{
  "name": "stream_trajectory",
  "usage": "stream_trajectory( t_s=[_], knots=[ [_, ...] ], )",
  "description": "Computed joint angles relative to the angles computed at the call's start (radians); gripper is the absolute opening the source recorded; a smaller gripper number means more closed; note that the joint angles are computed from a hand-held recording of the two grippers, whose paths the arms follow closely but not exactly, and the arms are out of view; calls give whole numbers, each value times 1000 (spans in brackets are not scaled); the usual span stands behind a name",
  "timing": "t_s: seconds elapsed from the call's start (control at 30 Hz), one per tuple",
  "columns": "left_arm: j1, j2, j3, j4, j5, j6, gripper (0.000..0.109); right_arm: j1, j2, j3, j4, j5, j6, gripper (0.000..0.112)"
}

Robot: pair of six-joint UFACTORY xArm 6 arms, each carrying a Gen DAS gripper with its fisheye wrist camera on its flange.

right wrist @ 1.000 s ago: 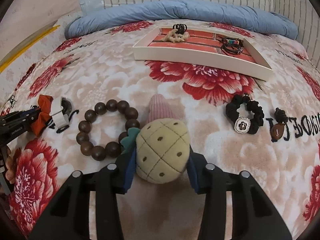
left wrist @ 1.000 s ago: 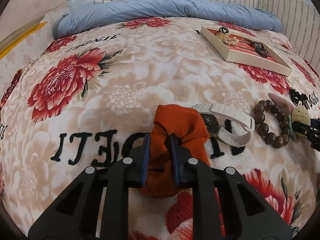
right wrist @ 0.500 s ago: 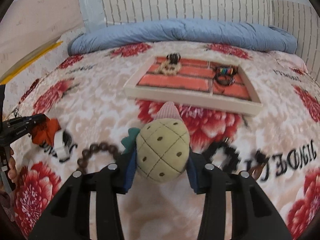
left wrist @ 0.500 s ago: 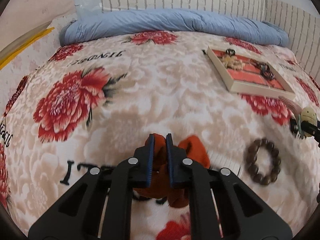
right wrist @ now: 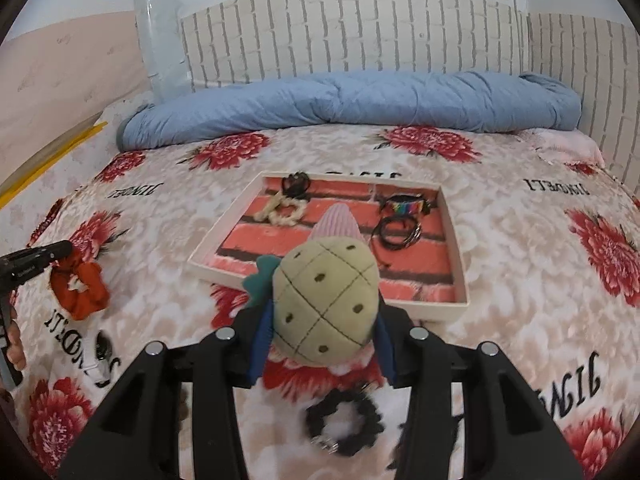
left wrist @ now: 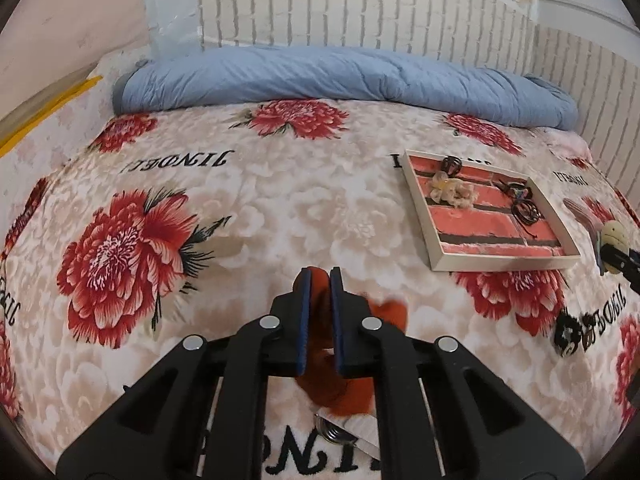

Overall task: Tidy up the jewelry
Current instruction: 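Carry scrunchie and pineapple clip into the tray and open both tools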

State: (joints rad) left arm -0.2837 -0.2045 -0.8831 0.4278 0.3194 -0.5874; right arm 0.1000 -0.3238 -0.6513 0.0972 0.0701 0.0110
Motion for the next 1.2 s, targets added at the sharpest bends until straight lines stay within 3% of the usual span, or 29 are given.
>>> stream_trajectory(
  t_s=[0.3, 0.37, 0.67, 0.83, 1.2],
  knots=[
    [-50, 130, -173, -33, 22, 7, 7, -50, 105, -106, 63, 9, -95, 44],
    [-77, 181, -240, -40, 29, 11, 7, -57, 138, -144, 133, 19, -162, 44],
    [-193, 506, -650, -57, 80, 28, 7, -91, 309, -305, 198, 28, -268, 43],
    [-239, 731, -938, -49, 163, 37, 7, -105, 420, -402, 332, 52, -392, 43],
    [-254, 1093, -1416, -90, 368, 101, 7, -127, 581, -537, 327, 57, -406, 43]
  ],
)
